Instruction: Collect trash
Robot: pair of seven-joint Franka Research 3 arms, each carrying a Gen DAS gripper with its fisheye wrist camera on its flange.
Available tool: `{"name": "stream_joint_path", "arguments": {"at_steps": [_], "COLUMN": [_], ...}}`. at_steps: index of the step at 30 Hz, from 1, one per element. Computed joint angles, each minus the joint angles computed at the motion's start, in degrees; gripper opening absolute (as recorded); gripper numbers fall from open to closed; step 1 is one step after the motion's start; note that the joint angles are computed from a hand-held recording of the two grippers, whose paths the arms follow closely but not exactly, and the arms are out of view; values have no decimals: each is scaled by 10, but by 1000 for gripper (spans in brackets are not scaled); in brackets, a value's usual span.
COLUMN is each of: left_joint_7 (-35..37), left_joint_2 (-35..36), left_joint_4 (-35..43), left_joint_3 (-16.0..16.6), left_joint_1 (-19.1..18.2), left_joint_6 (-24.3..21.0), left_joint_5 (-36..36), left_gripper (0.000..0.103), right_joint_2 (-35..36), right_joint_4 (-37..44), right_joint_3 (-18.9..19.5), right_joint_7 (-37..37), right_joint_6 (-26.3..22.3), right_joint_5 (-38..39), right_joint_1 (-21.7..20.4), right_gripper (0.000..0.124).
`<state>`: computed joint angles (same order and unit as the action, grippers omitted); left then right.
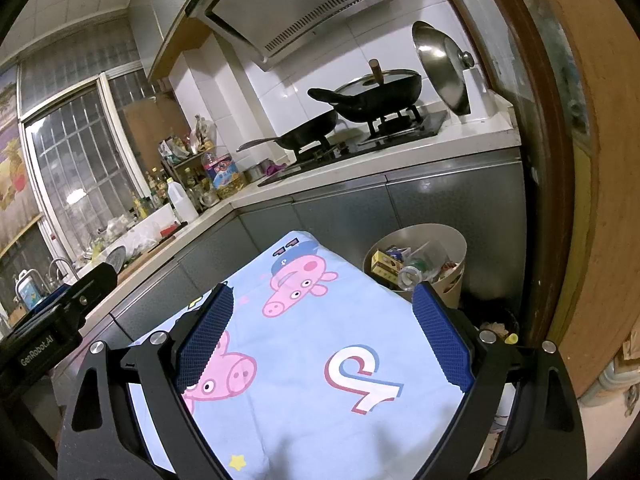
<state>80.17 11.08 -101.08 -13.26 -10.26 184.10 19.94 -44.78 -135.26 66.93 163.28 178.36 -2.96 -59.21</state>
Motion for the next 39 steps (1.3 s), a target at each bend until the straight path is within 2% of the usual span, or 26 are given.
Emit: {"name": "stream_joint_path", "arguments": {"at_steps": [6, 9, 13, 16, 27, 30, 36, 39], "left_joint_7": [5, 1, 17, 17, 35, 30, 36, 32], "left_joint_2": [0, 0, 2, 1, 3, 3, 3, 3], "left_joint_4": [0, 0, -1, -2, -3, -2, -4, -2], "left_joint_3": [-4, 4, -16, -10, -28, -17, -25, -19], "left_joint_1": [3, -3, 16, 11, 27, 17, 24, 18], "left_joint_6": [-2, 0, 0, 3, 5, 5, 6, 5], "left_joint_5": [-2, 1, -10, -8, -19, -16, -20, -17], "left_gripper": [99, 99, 99, 99, 99, 99, 99, 99], "right_joint_2": [-2, -2, -2, 0, 0, 0, 0, 0], "right_joint_4": [0, 0, 1, 2, 2, 3, 2, 2], "right_joint_3": [1, 1, 0, 0, 1, 2, 2, 2], "right_joint_7": [3, 3, 4, 4, 4, 5, 6, 5], "right_joint_6": [-1, -1, -3, -3, -2, -3, -2, -1], "right_joint_5": [0, -1, -1, -2, -2, -3, -3, -3], "right_joint_1": [0, 0, 1, 1, 0, -1, -1, -1], "right_gripper": [90, 90, 90, 90, 90, 90, 90, 90]}}
